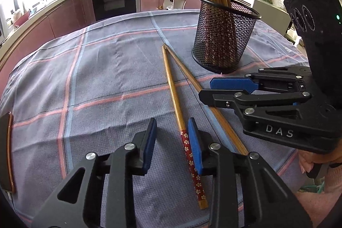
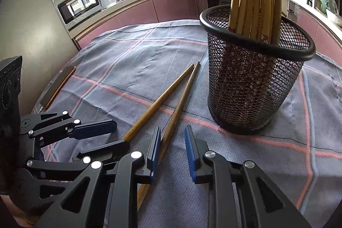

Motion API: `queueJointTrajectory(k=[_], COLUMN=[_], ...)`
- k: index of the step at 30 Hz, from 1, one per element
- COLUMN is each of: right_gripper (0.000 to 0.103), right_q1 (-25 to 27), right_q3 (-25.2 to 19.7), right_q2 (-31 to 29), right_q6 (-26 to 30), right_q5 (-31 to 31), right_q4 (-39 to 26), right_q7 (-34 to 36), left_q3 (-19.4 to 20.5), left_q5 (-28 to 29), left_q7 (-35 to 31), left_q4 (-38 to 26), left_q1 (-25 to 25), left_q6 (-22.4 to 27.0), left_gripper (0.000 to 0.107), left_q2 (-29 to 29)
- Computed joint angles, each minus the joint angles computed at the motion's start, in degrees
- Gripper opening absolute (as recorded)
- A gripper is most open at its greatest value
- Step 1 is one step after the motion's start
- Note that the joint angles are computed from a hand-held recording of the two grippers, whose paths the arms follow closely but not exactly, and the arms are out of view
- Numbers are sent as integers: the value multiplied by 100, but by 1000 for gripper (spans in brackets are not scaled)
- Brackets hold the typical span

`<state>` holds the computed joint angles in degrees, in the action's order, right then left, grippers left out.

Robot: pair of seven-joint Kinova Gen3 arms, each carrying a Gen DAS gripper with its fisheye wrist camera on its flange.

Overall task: Organize utensils
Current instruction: 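Close the left tool on a chopstick while the right tool grasps another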

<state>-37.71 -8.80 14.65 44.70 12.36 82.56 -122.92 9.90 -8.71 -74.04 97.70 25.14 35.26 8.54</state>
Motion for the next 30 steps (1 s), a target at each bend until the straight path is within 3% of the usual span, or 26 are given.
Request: queueJointTrajectory(k=[6,11,17,24,30], right_gripper=[22,13,8,6,6], right_q1=[1,58,156,311,434], right_q3=[39,56,53,-21,-160], right_q2=[106,105,-14,-310,-269], right_q6=[-56,-174,-414,-742,-587], right_q5=[6,-82,-252,-379,-673], right_q4=[-95,-52,162,531,456], right_q7=[-51,-92,-198,-219,225], left_q3=[1,-68,-68,-108,-19], left_q5=[139,30,222,178,265], left_q7=[-226,-123,-123,40,-101], left_q4=[-230,-361,-414,-300,-195], left_q1=[-63,30,-32,7,-31], left_q6=[85,114,94,19,34], left_gripper=[30,27,10,8,8], left_q2=[175,284,337,265,174])
